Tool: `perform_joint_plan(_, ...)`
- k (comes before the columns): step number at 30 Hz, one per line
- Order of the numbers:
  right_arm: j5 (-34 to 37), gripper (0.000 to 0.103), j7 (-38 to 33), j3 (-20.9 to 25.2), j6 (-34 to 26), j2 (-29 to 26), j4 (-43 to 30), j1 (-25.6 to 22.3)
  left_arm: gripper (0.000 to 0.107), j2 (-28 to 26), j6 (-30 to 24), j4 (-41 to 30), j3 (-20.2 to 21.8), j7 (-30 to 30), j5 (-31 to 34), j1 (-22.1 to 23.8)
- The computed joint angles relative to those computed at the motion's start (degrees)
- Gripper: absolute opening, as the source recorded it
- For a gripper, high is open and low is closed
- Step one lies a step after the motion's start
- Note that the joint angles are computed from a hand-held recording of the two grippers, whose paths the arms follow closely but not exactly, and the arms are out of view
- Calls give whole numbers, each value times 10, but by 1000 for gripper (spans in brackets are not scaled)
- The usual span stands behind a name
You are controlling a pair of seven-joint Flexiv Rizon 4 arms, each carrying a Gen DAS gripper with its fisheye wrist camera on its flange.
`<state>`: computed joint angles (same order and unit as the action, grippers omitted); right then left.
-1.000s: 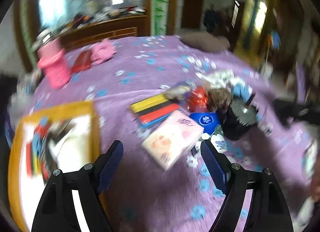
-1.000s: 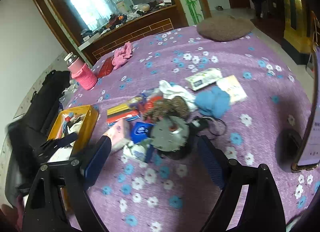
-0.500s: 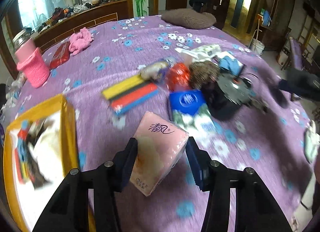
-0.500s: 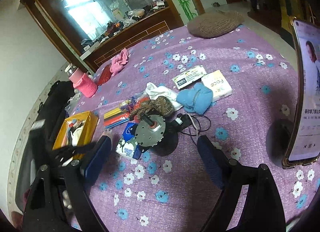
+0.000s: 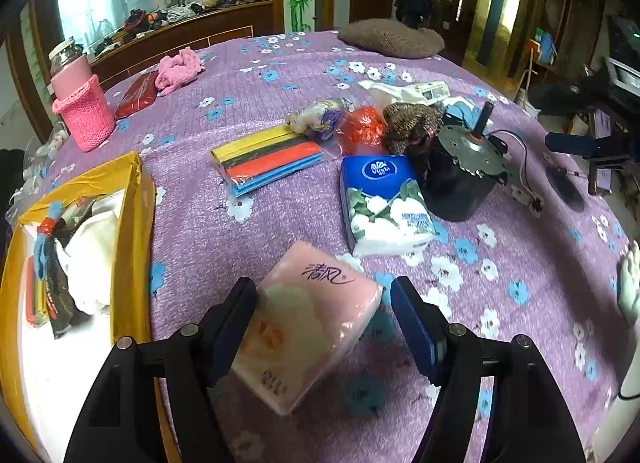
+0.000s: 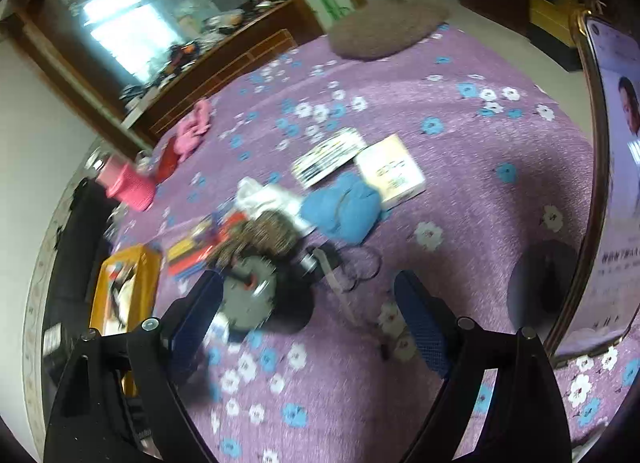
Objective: Organize soft objects
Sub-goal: 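Grasp the pink tissue pack with the left gripper, then carry the pink tissue pack to the box with left while right grasps blue knitted item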
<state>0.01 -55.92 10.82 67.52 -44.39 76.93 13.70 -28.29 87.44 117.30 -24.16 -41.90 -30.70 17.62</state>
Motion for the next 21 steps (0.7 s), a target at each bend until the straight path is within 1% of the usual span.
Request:
perform_joint_plan(1,0,87,15,-7,-16,-10,-20,1,69,-4,2,-1,-7,1,-4,5)
perform_joint_plan(3,7,81,26,-3,-40,-28,-53,-4,68,-8,14,9,-47,10,-19,38)
perform_joint_plan(4,11,76,32,-1,-59,-41,-75,-6,69,-10,17,12,-62,12,-21,51)
perform_joint_plan(5,11,72,37,-3,-76,-51,-95,-5,69,-13,20,13,-70,12,-20,58)
perform_joint_plan(7,3,70,39,-9,-117,-76,-139,0,72,-21,30,14,-80,7,-13,70)
perform_joint_plan(8,-2,68,40,-15,-128,-83,-151,5,77,-23,31,13,-80,2,-6,72)
perform_joint_plan(9,-9,68,44,-24,-144,-91,-166,11,79,-27,26,9,-71,-8,1,67)
perform_joint_plan(12,-18,68,45,-32,-173,-111,-199,19,77,-39,31,-2,-44,-33,19,49)
perform_joint_plan(13,-21,68,47,-36,-180,-115,-207,22,72,-41,32,-4,-39,-40,26,46)
perform_joint_plan(14,-25,61,46,-39,-188,-120,-214,25,53,-42,39,-5,-32,-47,30,40)
perform_joint_plan(15,-30,55,44,-42,-200,-125,-223,28,46,-43,38,-7,-33,-70,58,47)
perform_joint_plan(16,-38,40,41,-46,-224,-132,-238,31,41,-44,31,-5,-53,-73,63,67)
perform_joint_plan(17,-42,36,41,-49,-232,-135,-242,34,37,-44,29,5,-91,-49,30,96)
perform_joint_plan(19,-41,33,41,-53,-216,-130,-229,34,33,-46,29,15,-129,-56,35,133)
perform_joint_plan(21,-44,30,42,-58,-203,-120,-211,36,32,-51,32,30,-178,-60,37,179)
